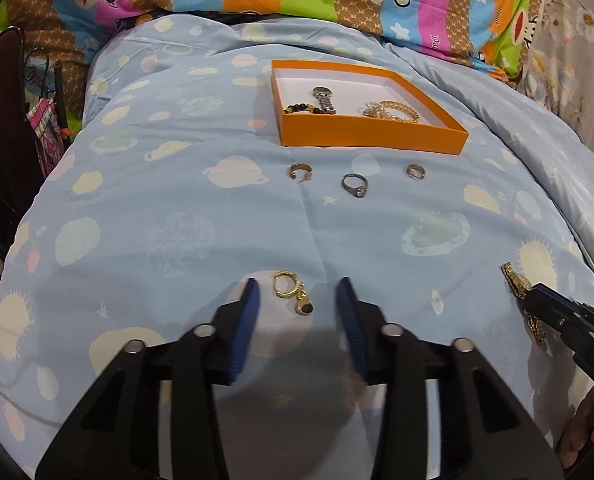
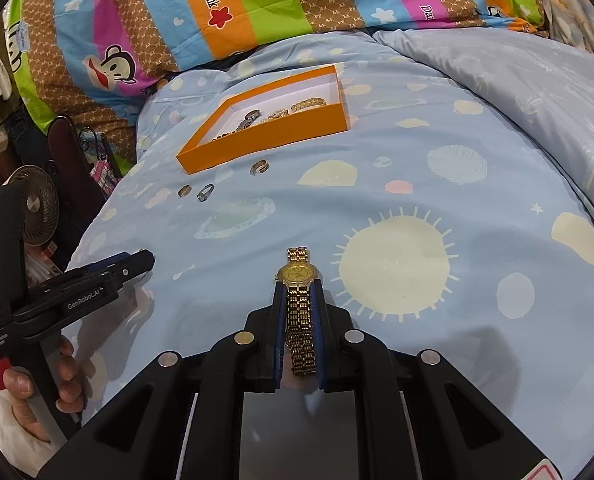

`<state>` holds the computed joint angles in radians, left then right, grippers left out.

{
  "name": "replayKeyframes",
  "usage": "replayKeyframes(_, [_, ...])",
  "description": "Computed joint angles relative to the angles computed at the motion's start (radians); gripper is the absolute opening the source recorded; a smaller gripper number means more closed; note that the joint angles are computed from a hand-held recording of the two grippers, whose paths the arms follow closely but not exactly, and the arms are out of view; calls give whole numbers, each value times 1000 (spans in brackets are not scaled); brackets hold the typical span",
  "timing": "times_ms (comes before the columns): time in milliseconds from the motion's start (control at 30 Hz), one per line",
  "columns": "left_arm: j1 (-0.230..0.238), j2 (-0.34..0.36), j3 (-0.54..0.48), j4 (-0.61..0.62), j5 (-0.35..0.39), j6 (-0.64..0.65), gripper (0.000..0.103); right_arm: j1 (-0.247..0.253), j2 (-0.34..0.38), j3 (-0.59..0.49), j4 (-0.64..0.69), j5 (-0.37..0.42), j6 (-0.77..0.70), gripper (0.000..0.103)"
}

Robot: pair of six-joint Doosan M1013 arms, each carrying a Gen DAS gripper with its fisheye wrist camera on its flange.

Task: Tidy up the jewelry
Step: 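Grasp the gold hoop earring with left tool while right tool grasps the gold watch, then carry the earring and gold watch into the box and open both tools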

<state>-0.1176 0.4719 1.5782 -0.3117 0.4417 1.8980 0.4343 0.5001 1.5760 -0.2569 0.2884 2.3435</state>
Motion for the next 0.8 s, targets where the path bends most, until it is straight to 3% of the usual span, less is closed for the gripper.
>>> replayKeyframes(67, [0,1,-1,-32,5,39,13,1,0,0,-12,-1,12,11])
replayKeyframes(100, [1,2,-3,-54,12,61,12,1,-1,2,-15,-5,18,11])
replayKeyframes(500, [11,-8,-25,-221,21,205,11,-7,-9,-31,-95,-43,78,11])
replayKeyframes(667, [8,5,-93,-262,19,245,11,-17,24,-128,-220,-24,118,11])
replayKeyframes(800, [-4,47,-193,-180,0,176,11,-39,75,-238,-177,-11,42,11])
